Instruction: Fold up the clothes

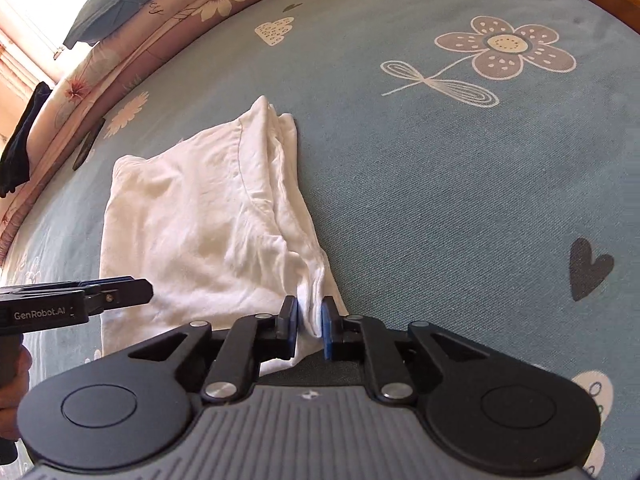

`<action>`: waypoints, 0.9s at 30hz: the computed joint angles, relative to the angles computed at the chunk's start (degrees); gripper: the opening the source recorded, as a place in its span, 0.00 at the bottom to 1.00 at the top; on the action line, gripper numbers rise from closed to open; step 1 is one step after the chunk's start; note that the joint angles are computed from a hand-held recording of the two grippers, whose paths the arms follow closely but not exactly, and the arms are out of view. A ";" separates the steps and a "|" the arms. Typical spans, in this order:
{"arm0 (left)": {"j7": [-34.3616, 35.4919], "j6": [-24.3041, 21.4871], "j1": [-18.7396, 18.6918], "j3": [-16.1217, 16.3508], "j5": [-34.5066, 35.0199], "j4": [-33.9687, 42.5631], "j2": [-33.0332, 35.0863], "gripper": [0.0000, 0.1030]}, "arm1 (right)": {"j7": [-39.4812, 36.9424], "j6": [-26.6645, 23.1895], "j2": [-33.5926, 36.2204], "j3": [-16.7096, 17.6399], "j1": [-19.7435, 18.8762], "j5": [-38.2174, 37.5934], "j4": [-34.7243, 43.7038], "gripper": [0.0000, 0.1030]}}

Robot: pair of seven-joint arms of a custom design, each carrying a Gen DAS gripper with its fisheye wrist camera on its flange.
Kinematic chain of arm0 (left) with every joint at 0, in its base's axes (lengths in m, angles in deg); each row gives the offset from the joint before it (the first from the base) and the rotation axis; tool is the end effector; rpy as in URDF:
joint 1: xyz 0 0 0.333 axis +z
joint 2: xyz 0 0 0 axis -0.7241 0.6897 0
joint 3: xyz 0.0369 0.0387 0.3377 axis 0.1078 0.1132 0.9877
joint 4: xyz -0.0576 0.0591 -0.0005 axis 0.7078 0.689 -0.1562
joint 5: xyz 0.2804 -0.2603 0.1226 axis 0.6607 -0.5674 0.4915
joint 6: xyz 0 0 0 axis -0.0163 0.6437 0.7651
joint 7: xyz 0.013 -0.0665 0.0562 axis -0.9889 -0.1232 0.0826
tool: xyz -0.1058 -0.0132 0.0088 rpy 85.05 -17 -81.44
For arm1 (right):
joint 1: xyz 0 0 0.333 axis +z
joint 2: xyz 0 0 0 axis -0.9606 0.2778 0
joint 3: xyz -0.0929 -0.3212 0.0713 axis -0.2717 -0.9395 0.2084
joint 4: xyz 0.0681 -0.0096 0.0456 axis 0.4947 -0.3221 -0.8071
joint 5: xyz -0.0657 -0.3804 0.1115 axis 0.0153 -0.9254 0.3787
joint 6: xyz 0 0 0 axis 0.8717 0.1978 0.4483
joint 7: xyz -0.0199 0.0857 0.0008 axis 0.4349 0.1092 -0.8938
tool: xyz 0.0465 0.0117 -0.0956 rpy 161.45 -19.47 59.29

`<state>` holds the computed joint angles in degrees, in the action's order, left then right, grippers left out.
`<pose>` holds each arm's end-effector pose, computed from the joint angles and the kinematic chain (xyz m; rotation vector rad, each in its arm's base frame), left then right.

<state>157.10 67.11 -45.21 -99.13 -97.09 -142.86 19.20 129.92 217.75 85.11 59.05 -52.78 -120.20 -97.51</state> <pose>0.7332 -0.1180 0.4619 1.2617 -2.7385 0.8309 0.5615 0.2720 0.4583 -1.1153 2.3108 -0.3283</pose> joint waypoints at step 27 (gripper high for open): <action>7.39 -12.20 9.29 0.98 -1.29 12.16 6.31 0.38 | 11.74 -15.95 24.13 -6.44 22.57 -20.25 33.32 0.55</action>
